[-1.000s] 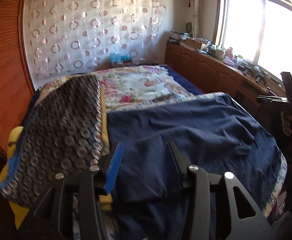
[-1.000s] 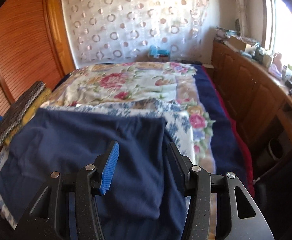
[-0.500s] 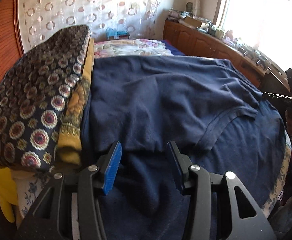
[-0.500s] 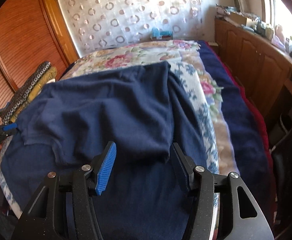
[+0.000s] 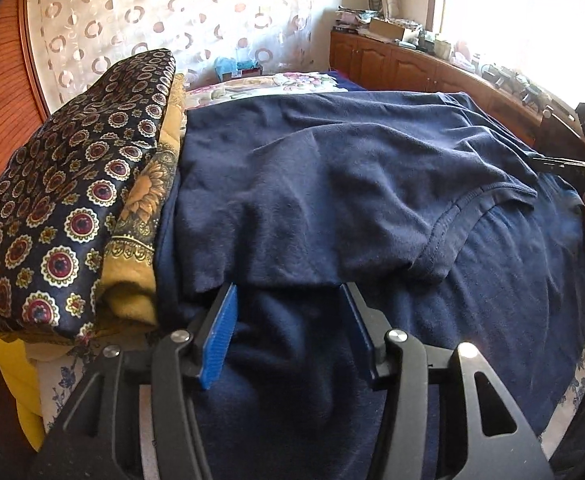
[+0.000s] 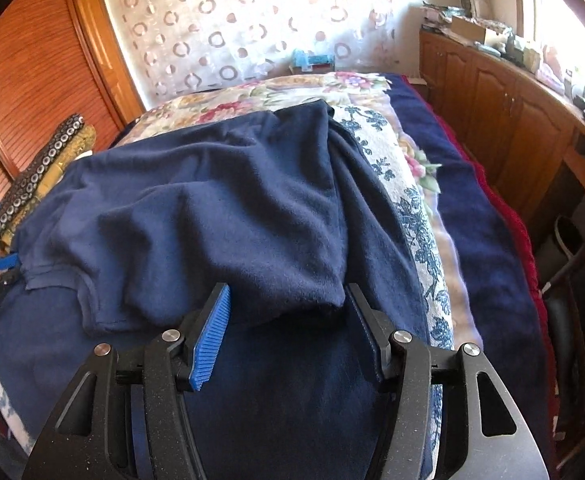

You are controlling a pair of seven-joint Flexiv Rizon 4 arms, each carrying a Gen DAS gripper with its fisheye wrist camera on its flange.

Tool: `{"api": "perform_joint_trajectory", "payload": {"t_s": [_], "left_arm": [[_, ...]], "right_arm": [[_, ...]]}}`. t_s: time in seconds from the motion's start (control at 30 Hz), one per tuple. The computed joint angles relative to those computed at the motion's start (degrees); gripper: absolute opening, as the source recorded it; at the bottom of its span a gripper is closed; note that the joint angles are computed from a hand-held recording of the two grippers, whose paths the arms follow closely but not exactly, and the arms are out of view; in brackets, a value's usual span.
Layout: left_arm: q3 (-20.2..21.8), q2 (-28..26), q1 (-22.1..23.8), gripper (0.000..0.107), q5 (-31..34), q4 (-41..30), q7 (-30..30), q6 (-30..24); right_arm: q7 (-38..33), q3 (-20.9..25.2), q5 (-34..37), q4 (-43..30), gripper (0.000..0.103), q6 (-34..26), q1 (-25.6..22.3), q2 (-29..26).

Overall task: Fold small clothes
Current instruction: 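Lay the lifted shirt flat on the quilt and open both grippers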

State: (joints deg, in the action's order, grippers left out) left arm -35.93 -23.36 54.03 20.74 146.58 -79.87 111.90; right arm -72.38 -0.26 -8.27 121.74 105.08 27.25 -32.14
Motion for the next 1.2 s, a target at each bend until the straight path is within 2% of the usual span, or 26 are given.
{"api": "perform_joint_trajectory", "payload": {"t_s": [0.13, 0.2, 0.4, 0.6, 0.73, 0.87, 0.93, 0.97, 1.07, 1.13, 1.2], "left_arm": [[-0.1, 0.1, 0.1, 0.052, 0.0, -0.1, 0.0, -0.1], [0.4, 0.2, -0.5, 0.052, -0.2, -0.2, 0.0, -0.1], [1.5, 0.3, -1.2, 0.053, -0.1, -0.1, -0.2, 0.4], [4.3, 0.9, -4.0, 0.053, -0.4, -0.1, -1.6, 1.0], [3.7, 1.0, -2.8, 0.053, 0.3, 0.4, -3.0, 1.3], [2.5, 0.3, -0.3, 0.053, 2.0, 1.0, -4.9, 3.6], [6.1, 0.8, -3.1, 0.053, 1.3, 0.9, -6.6, 5.8], [6.7, 0.9, -3.2, 0.053, 1.7, 0.8, -7.6, 6.1], [4.8, 0.8, -0.7, 0.053, 3.6, -0.4, -10.0, 3.6], [4.8, 0.9, -1.0, 0.053, 3.3, -0.9, -10.3, 2.6], [1.8, 0.6, 1.5, 0.053, 3.2, -1.1, -10.8, 1.2]], "right_arm": [[-0.8, -4.3, 2.1, 0.6, 0.059, 1.5, 4.6, -0.3], [-1.2, -4.8, 2.8, 0.7, 0.059, 1.6, 5.3, -0.4], [-1.1, -0.2, 2.0, 0.1, 0.059, 2.3, 0.5, -0.8], [-1.6, -3.1, 3.0, 0.3, 0.059, 1.7, 3.4, -0.6], [-2.1, -5.3, 4.0, 0.5, 0.059, 1.4, 5.8, -0.5], [-2.3, -5.0, 4.1, 0.4, 0.059, 1.4, 5.6, -0.5], [-2.2, -4.8, 4.2, 0.4, 0.059, 1.5, 5.4, -0.6], [-2.2, -4.5, 4.1, 0.3, 0.059, 1.5, 5.2, -0.6], [-2.2, -4.5, 4.2, 0.3, 0.059, 1.5, 5.2, -0.6], [-2.3, -4.8, 4.3, 0.3, 0.059, 1.5, 5.5, -0.6], [-2.4, -5.3, 4.4, 0.4, 0.059, 1.4, 6.0, -0.6]]}}
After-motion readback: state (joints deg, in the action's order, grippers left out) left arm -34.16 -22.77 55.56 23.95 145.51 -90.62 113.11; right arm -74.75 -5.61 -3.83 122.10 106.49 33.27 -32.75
